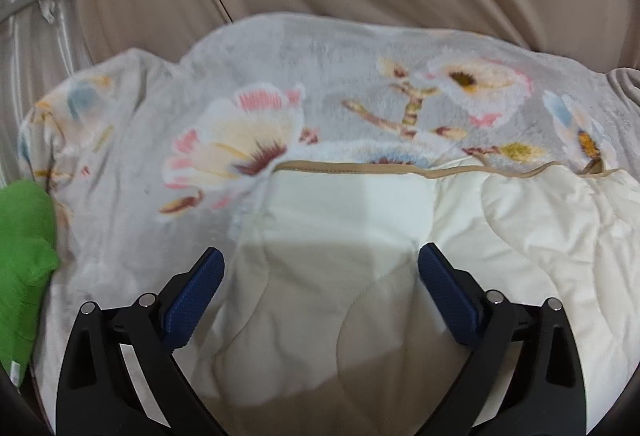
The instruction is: Fold large clothes
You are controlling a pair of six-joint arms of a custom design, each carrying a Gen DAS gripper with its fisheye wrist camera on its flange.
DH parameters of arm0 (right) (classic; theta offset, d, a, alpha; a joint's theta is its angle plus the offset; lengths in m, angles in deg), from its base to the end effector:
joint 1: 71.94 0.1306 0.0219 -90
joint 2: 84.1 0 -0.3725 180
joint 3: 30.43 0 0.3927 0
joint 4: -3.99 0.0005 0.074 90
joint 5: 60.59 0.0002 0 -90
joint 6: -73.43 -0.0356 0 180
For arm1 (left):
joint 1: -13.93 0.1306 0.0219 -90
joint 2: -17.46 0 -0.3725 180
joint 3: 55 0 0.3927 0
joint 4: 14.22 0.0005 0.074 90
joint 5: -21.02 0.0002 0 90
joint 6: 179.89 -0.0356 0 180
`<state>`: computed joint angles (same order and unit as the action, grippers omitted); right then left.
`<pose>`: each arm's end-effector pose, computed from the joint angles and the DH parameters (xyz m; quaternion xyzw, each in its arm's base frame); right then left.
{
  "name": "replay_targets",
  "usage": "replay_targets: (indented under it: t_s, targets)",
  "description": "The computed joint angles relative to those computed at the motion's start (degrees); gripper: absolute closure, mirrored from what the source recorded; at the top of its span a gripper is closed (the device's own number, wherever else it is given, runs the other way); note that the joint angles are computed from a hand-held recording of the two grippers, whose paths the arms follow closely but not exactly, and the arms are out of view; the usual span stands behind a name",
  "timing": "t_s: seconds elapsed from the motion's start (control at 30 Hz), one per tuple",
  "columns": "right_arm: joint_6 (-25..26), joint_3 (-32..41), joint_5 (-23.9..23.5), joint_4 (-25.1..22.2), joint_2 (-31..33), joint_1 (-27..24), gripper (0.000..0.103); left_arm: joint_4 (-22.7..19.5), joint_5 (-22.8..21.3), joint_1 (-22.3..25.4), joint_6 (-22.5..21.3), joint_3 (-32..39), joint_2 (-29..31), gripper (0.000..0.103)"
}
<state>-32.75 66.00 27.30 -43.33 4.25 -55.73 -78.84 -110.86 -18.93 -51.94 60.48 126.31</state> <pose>0.4652 0.1361 0.4887 -0.0081 0.9033 0.1355 0.4069 0.5044 -0.2981 0.4431 -0.1383 0.8925 0.1308 0.4089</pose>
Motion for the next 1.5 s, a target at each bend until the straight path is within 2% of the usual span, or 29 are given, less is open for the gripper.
replay_targets:
  t_s: [0.13, 0.27, 0.4, 0.57, 0.7, 0.83, 0.93, 1.0, 1.13, 1.23, 1.33, 1.43, 1.5]
  targets:
    - [4.8, 0.1, 1.5, -3.3, -3.5, 7.8, 0.087, 1.0, -0.3, -3.0, -0.9, -2.8, -4.0, 0.007]
    - [5.5, -1.3, -1.4, -4.0, -4.3, 14.2, 0.087, 1.1, -0.3, -6.4, 0.2, -6.4, -7.9, 0.007]
    - [5.8, -2.4, -0.5, -4.2, -2.6, 18.6, 0.087, -1.2, -0.4, -8.6, 3.0, -9.2, -10.1, 0.007]
    - [5.8, -5.7, 3.4, -2.1, -2.2, 20.4, 0.087, -2.4, 1.0, -9.5, 6.1, -12.2, -11.7, 0.007]
    - [3.4, -4.1, 1.4, -3.1, -3.0, 19.8, 0.086, -1.9, 1.7, -9.6, 7.3, -13.6, -12.5, 0.007]
    - [2.0, -1.0, 3.6, -2.4, -2.1, 20.1, 0.086, -1.9, 1.9, -9.9, 7.6, -14.1, -12.7, 0.007]
    - [2.4, 1.7, 4.5, -3.7, 1.1, 20.2, 0.086, -2.0, 1.8, -10.2, 8.2, -14.4, -13.2, 0.007]
    - [3.0, 2.7, 4.9, -5.4, 4.0, 20.3, 0.087, -1.7, 1.4, -10.5, 9.1, -15.7, -14.7, 0.007]
    - [5.6, -1.0, 7.9, -1.1, 3.9, 21.3, 0.088, -1.0, 1.2, -10.3, 14.3, -21.9, -21.1, 0.006]
    - [6.0, -1.2, 8.2, -1.0, 3.8, 21.4, 0.088, 1.5, 6.7, -8.0, 20.1, -28.7, -27.2, 0.006]
    - [5.5, -1.8, 7.6, -0.2, 3.5, 21.1, 0.088, 8.2, 16.9, -4.0, 23.5, -34.9, -30.8, 0.006]
    - [5.9, -2.1, 9.0, 0.2, 3.3, 21.7, 0.088, 17.7, 26.1, -1.5, 24.1, -38.5, -31.3, 0.006]
    - [6.0, -2.4, 9.4, 0.6, 3.2, 21.9, 0.088, 22.1, 29.6, -1.0, 21.8, -38.3, -30.1, 0.006]
